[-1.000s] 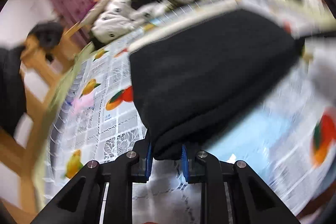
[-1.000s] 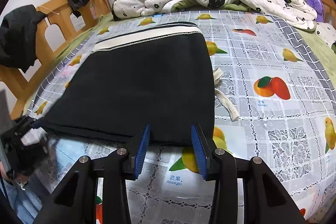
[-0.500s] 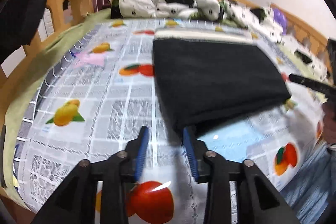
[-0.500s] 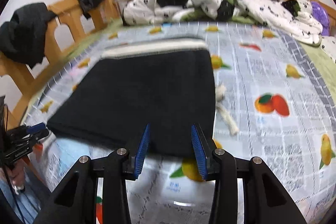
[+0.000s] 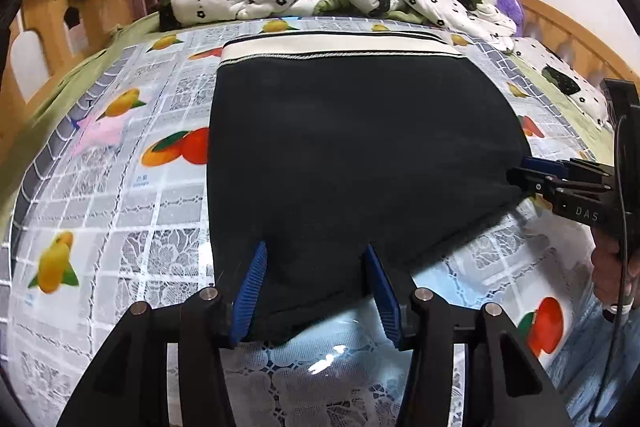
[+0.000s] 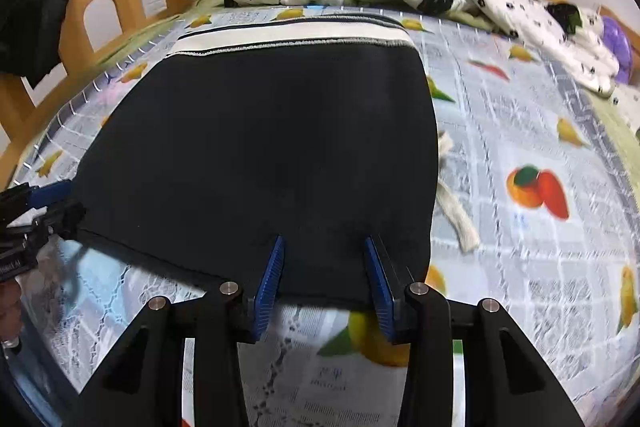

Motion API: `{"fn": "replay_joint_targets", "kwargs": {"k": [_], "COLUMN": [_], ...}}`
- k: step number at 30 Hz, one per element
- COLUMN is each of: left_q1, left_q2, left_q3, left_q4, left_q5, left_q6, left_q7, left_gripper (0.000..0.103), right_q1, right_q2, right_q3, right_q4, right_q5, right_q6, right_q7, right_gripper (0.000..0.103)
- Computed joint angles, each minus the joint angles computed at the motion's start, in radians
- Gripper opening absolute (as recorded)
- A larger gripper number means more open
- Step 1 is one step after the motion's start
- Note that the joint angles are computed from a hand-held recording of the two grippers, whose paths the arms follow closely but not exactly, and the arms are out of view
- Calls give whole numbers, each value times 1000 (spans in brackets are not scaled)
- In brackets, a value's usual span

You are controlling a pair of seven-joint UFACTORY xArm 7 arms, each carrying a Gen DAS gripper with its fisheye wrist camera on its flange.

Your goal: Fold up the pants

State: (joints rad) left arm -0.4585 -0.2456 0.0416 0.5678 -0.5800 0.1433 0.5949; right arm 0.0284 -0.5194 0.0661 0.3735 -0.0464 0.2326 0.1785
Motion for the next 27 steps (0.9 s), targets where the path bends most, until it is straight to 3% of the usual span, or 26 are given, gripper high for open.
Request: {"fn": "replay_joint_targets", "kwargs": {"k": [2, 4, 7, 10, 11, 12, 13, 15, 17, 20, 22, 24, 27], "left_q1": [-37, -25, 14, 38, 8, 4, 23, 55, 25, 65, 106, 141, 180], "left_q2": [-3, 0, 47, 103, 110, 114, 111, 103, 94, 101, 124, 175, 270], "left_q3": [65, 82, 50, 30, 54, 39, -11, -109, -74, -59, -81, -104, -126], "left_q4": [40, 77, 151, 228, 231, 220, 196, 140, 140, 198, 234, 289, 394], "left_q5": [-98, -179, -203, -288, -317, -333, -338, -236, -232, -305, -244, -134, 12], "left_q6": [76, 118, 125, 241, 265, 248, 188, 53, 67, 176, 159, 126, 100], "left_q7": [52, 68, 56, 131, 166, 195, 222, 190, 184, 202, 132, 44, -66], "left_gripper": [50, 50, 50, 52, 54, 62, 63, 65, 66, 66, 66, 65, 62], "right_q1": [50, 100, 95, 107, 102, 85, 72, -30, -80, 32, 95, 28, 10], "right_q2": [-20, -39, -3, 96, 120, 160, 190, 191, 171, 147, 143, 168, 258], "right_q3": [-62, -122, -115, -112, -104, -84, -71, 36, 94, -17, -85, -42, -51], "right_q4": [2, 13, 75, 165, 180, 195, 204, 172, 168, 163, 176, 217, 326], "right_q5": [42, 96, 110, 123, 123, 116, 113, 3, -87, -8, 68, 37, 33], "right_q6": [9, 1, -34, -40, -40, -42, -39, -100, -64, -47, -54, -85, -78], "right_q7": [-41, -92, -124, -159, -164, -153, -139, -56, -21, -76, -133, -106, -117], "right_gripper": [41, 41, 42, 42, 42, 42, 43, 44, 46, 46, 46, 46, 46]}}
